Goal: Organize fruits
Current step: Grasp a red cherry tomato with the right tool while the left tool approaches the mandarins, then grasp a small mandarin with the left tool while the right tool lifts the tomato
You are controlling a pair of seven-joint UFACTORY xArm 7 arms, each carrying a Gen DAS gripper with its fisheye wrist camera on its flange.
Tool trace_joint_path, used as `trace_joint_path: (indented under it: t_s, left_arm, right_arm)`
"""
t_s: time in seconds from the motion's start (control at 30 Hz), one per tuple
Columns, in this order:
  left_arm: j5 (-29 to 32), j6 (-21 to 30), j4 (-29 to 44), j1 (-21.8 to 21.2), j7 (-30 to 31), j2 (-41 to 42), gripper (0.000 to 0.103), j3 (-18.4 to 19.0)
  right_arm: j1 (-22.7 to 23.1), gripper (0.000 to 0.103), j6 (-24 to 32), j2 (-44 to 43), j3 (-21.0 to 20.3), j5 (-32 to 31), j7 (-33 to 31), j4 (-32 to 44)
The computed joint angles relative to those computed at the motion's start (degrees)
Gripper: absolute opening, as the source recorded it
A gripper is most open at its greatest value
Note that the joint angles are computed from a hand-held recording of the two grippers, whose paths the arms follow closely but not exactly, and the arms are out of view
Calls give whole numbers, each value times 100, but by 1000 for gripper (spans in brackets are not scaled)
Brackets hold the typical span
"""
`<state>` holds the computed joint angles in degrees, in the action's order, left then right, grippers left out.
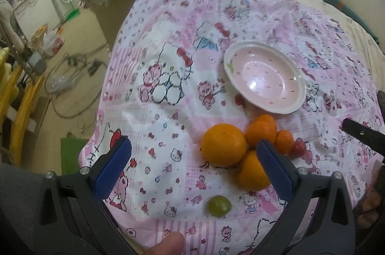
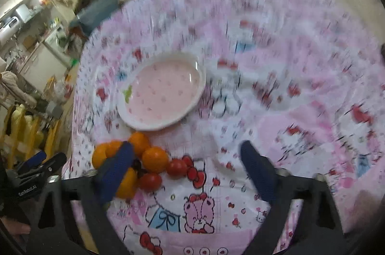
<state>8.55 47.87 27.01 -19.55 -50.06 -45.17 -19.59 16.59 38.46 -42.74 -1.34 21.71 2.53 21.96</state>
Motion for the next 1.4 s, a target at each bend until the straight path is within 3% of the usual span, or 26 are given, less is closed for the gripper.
trace_joint_path:
  t_s: [0.03, 0.13, 0.33, 0.47, 0.83, 1.0, 1.13, 1.3, 1.4]
  left_arm:
    - [-19, 5, -1, -5, -2, 16, 102, 15]
    - [-21, 38, 27, -3, -13, 54, 102, 9]
    - [-89, 80, 27, -22, -8, 82, 102, 79]
    - [-148, 71, 12, -19, 6, 98, 102, 133]
    - [-235, 208, 1, 3, 47, 113, 102, 194]
    - [-321, 261, 65, -92, 279, 254, 102, 285]
    - [-524, 141, 423, -305, 810, 905, 101, 395]
    - [-870, -43, 1022, -556, 1481, 1906, 81, 495]
    - [-735, -134, 1367, -501, 1463, 2386, 77, 366]
  right_arm:
    - [164, 72, 115, 273, -230, 173, -183, 118]
    - [371, 60, 481, 921, -382, 471, -663, 418]
    - [336, 46, 713, 1624, 229, 256, -1182, 642]
    - [240, 35, 601, 1734, 525, -100, -1141, 574]
    - [382, 32, 123, 1742, 604, -313, -1192, 453]
    - [401, 32, 168, 1144, 441, -184, -1200, 233]
    - [300, 32, 289, 428, 237, -83, -1148, -2]
    - [48, 32, 359, -136, 31, -96, -997, -159]
    - [-35, 32, 331, -168, -54, -108, -972, -165]
